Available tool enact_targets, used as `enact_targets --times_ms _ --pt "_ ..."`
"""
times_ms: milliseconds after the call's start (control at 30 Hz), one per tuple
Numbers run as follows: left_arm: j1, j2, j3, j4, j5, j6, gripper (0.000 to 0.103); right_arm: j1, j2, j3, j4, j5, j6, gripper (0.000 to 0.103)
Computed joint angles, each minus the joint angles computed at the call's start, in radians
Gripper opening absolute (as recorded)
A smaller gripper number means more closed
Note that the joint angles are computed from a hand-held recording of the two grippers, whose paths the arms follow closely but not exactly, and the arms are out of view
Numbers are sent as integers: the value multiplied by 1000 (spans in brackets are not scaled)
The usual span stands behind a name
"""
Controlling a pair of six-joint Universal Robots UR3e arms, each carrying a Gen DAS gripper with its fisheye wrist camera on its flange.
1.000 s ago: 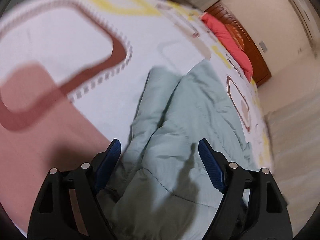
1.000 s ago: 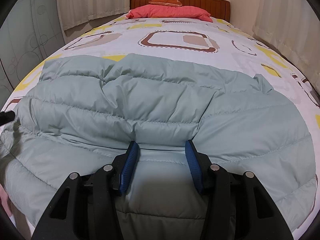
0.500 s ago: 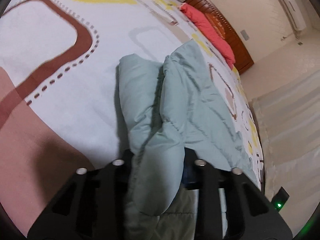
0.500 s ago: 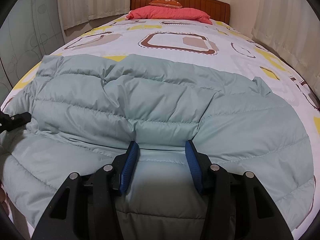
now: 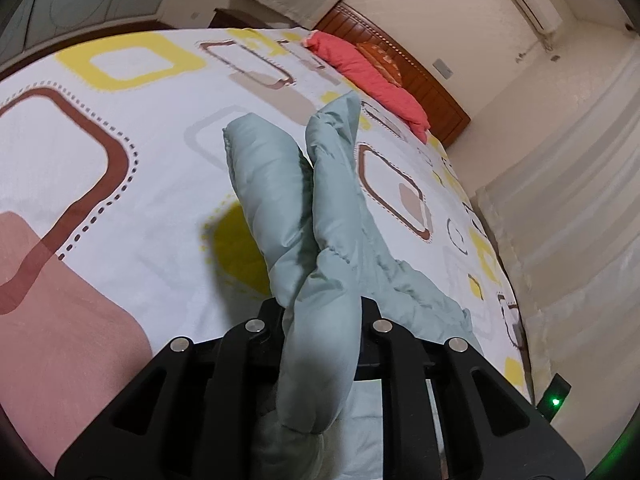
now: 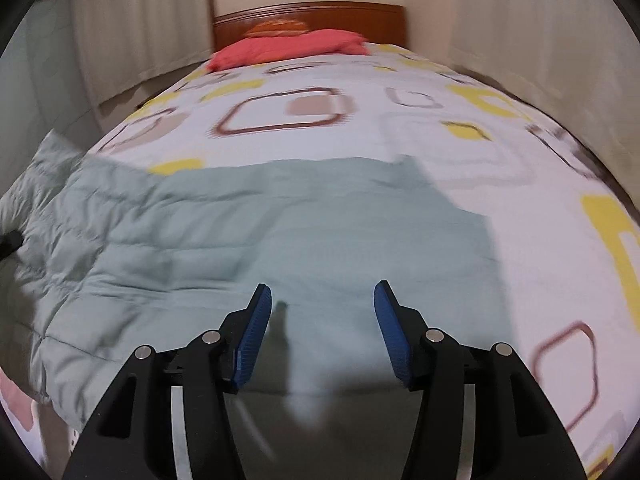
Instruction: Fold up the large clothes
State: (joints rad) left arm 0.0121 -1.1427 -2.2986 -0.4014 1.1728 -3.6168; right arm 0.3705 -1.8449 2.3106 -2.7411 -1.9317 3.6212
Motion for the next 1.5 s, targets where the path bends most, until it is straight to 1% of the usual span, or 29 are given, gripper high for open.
enact_targets --times_ms 100,200,267,333,433,533,667,867,967,1300,1500 --pt "-58 -13 42 -5 37 -11 18 -115 -168 97 50 54 -47 54" --pt "-142 -53 100 1 100 -35 17 -239 -316 185 105 122 -111 54" --pt "-199 -94 141 9 140 -48 18 -299 -347 221 108 164 -146 54" --pt "-272 -152 196 15 198 -60 18 -372 -387 268 104 240 -181 54" --pt "-366 -235 268 18 268 -75 18 -394 -343 302 36 268 -206 54" --pt "-449 -316 328 28 329 -87 18 -394 -325 319 8 279 -207 54" --pt "-523 -406 389 30 367 -101 17 -427 -342 338 6 311 -226 54" --pt "-630 -558 530 -10 433 -115 17 -432 -336 347 -13 312 -232 54" --pt "-685 -641 608 -32 482 -113 17 -445 -348 355 -12 326 -237 54" --pt "-794 -825 764 -71 588 -87 17 -458 -352 366 -24 342 -242 54" --pt "-842 -911 815 -50 650 -47 17 -459 -354 367 -22 342 -243 54"
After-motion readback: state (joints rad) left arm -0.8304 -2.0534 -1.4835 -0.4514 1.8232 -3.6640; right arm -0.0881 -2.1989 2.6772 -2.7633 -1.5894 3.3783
